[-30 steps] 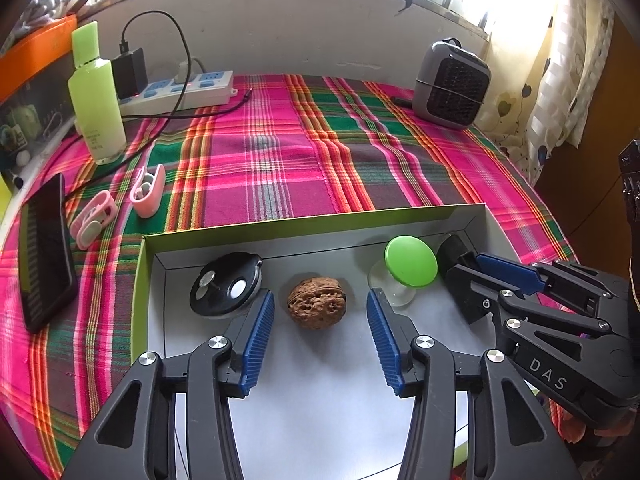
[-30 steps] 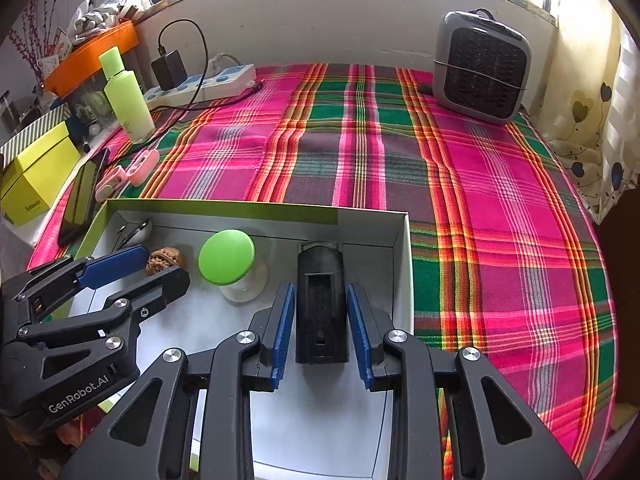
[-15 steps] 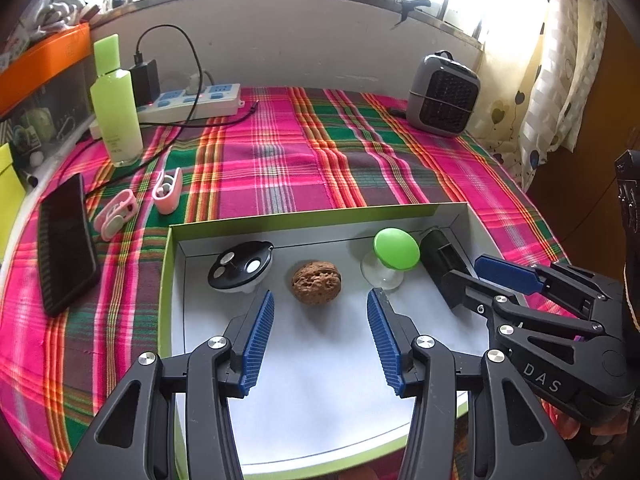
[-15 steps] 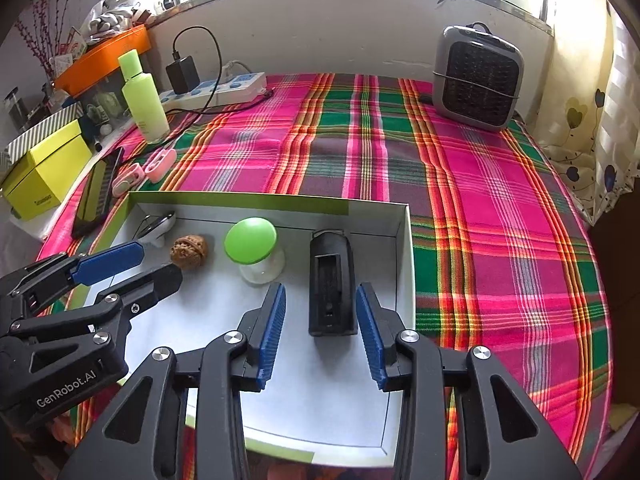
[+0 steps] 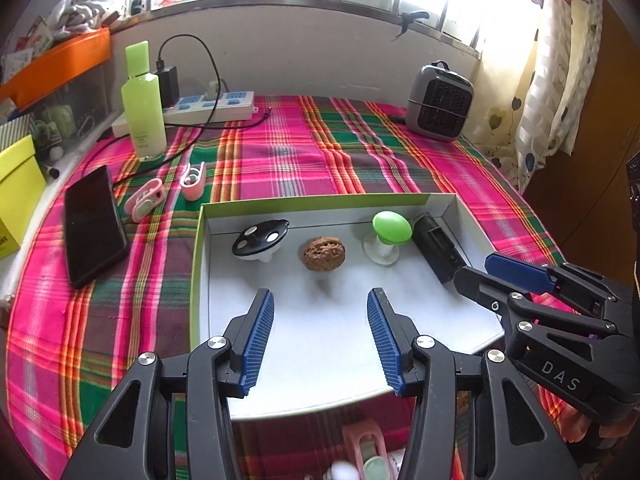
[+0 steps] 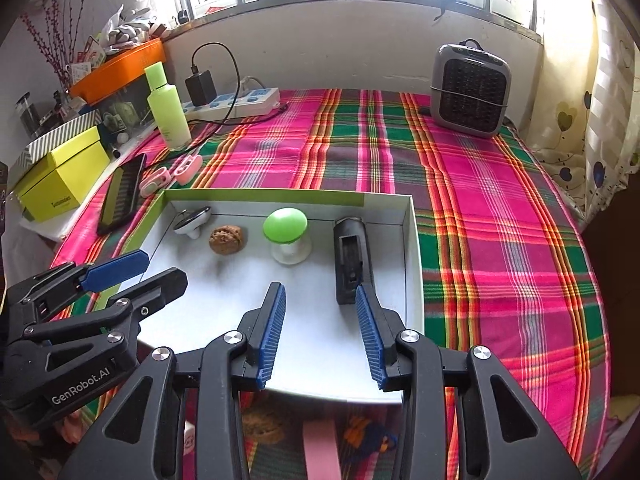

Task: Organize objects
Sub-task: 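Set black device down in box and open right tool, withdrawing both tools, then withdraw both open tools from the box toward the items on the bedspread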

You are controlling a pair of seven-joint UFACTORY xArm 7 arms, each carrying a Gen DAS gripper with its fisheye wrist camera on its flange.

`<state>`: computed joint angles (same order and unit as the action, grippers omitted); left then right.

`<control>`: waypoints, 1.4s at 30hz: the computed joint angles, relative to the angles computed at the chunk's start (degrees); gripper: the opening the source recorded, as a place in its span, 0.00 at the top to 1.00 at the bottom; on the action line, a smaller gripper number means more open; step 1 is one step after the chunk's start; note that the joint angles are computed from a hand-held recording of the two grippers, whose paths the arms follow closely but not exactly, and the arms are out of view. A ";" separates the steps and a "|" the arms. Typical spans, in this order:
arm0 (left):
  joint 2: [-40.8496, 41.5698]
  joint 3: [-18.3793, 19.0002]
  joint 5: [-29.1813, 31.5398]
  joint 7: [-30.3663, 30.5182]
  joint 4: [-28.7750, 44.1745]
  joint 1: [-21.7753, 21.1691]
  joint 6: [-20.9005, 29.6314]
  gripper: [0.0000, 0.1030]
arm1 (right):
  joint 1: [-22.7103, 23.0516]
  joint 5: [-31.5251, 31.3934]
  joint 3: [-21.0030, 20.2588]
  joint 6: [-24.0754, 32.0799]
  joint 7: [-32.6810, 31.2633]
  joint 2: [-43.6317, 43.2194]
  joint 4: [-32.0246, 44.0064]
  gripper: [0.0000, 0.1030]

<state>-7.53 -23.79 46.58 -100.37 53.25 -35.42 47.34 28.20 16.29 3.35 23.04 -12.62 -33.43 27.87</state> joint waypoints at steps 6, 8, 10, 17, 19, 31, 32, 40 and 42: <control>-1.91 -1.83 0.61 -2.20 -0.89 -0.98 3.02 0.54 | 0.82 -0.01 0.12 0.76 0.84 -4.56 -2.66 0.63; -2.53 -2.27 0.19 -2.40 -1.31 -1.28 3.72 0.54 | 0.94 -0.23 0.38 0.86 1.28 -6.30 -3.66 0.63; -3.13 -2.71 -0.06 -2.62 -1.77 -1.48 4.01 0.54 | 1.47 -0.21 0.20 1.14 1.55 -7.82 -4.52 0.63; -4.39 -4.30 -0.68 -3.93 -2.61 -1.94 5.40 0.54 | 2.47 -0.55 0.00 2.10 2.49 -11.78 -7.12 0.63; -4.54 -4.64 -0.76 -4.39 -2.91 -2.09 5.39 0.54 | 2.74 -0.59 -0.14 2.41 2.66 -12.69 -7.74 0.63; -5.24 -6.00 -2.46 -5.90 -4.52 -3.31 5.68 0.54 | 4.38 -1.94 0.20 1.99 4.81 -18.40 -12.42 0.63; -5.03 -6.30 -2.54 -5.95 -4.35 -3.45 6.42 0.54 | 4.58 -1.98 0.17 2.03 4.92 -18.78 -12.80 0.63; -3.85 -6.55 -2.47 -6.79 -4.11 -4.97 7.99 0.54 | 5.38 -2.19 -0.81 2.88 4.95 -21.80 -15.04 0.63; -3.52 -6.48 -2.51 -6.73 -3.94 -5.38 8.30 0.54 | 5.39 -2.24 -0.81 3.10 5.04 -22.44 -15.51 0.63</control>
